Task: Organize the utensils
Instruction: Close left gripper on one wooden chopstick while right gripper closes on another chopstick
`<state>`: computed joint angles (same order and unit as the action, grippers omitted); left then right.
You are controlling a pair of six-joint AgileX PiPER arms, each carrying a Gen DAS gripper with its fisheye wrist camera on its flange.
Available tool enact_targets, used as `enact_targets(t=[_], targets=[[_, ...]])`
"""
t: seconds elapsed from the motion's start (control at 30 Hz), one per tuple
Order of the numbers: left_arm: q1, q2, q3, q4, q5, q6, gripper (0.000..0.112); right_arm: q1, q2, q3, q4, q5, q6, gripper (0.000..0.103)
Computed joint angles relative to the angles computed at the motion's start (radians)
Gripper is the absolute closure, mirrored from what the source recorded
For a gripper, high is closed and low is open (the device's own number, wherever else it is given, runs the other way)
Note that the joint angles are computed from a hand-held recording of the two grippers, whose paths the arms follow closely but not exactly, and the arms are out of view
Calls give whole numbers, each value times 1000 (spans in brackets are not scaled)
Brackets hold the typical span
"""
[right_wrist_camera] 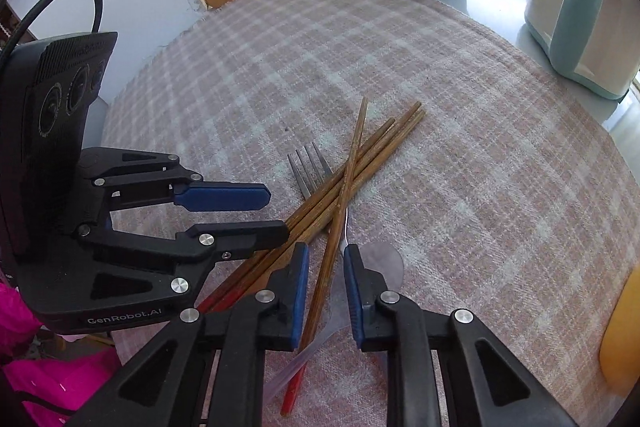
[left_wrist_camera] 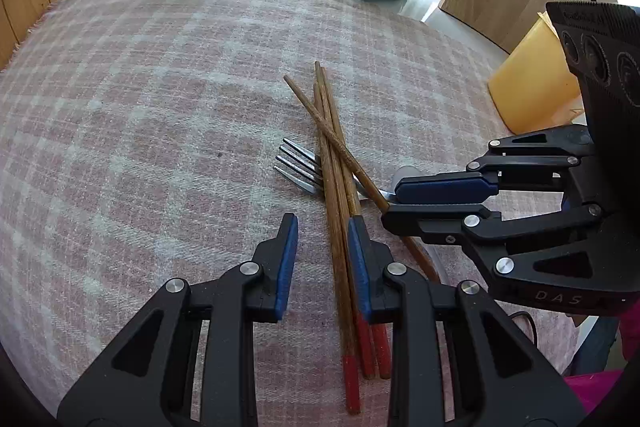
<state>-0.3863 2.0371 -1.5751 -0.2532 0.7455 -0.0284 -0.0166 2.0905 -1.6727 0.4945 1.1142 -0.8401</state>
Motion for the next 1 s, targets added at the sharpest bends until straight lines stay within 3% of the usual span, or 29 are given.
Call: enact_targets(t=[0.7,1.0], targets=[[-30,39,-62,125,15,-64,87,-16,20,-32,-3,15,27,90],[-39,47,-57,188,14,-105,100,-8,20,-36,0,25,20,90]])
